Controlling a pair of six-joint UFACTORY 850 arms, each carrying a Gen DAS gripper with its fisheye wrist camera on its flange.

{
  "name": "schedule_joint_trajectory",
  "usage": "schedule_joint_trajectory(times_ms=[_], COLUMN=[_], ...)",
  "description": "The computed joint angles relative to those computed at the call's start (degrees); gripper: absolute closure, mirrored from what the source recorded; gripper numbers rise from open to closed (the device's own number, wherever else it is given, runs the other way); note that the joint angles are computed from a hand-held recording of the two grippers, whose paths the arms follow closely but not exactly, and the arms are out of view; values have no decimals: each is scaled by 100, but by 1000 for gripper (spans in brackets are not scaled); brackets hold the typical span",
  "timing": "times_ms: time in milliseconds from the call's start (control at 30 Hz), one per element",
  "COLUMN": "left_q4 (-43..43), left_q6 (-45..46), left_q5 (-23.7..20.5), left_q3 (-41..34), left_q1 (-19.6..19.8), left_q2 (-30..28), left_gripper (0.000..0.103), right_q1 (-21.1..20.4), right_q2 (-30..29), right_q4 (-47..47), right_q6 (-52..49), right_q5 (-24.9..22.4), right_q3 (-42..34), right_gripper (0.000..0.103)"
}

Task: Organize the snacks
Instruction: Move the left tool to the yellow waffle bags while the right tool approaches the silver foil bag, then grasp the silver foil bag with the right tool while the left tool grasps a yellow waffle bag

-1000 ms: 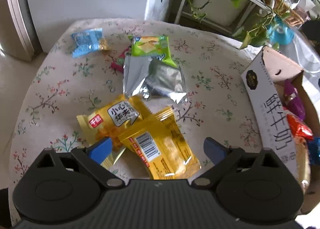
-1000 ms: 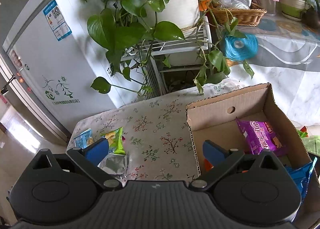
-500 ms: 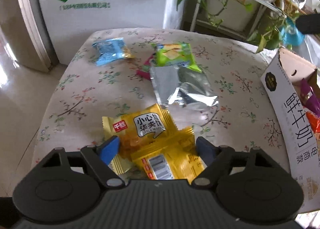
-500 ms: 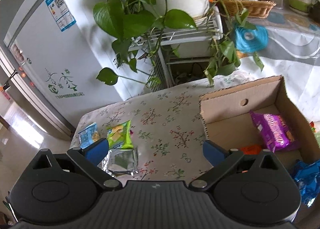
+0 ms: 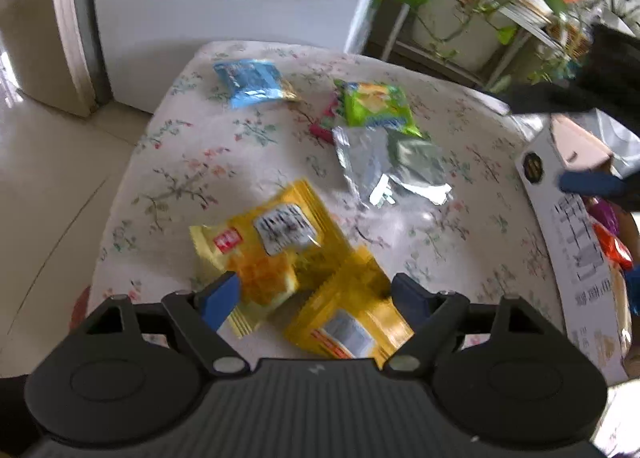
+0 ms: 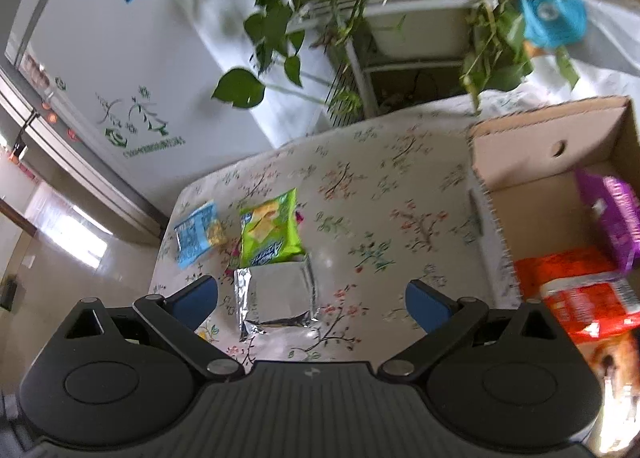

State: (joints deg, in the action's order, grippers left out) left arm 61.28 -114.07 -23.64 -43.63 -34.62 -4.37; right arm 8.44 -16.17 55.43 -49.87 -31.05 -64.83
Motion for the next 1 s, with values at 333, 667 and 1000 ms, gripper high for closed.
schedule_joint_trajectory(times_ms=[333,667,1000], left_q4=[430,-185,709], left_q6=[112,1121,41], left_q5=[-78,369,223], left_q3=[-123,70,111], left_q1=[-265,-191,158], left_q2=[-240,-27,-88], left_gripper=[11,17,13], right_q1=[273,577,635], right_q2=[-479,-829,-908], right_q4=[213,-236,-874], right_q6=[-584,-756,-267], right_q5=[29,199,349], right_q3=[-195,-435,-489], right_gripper=[2,11,32])
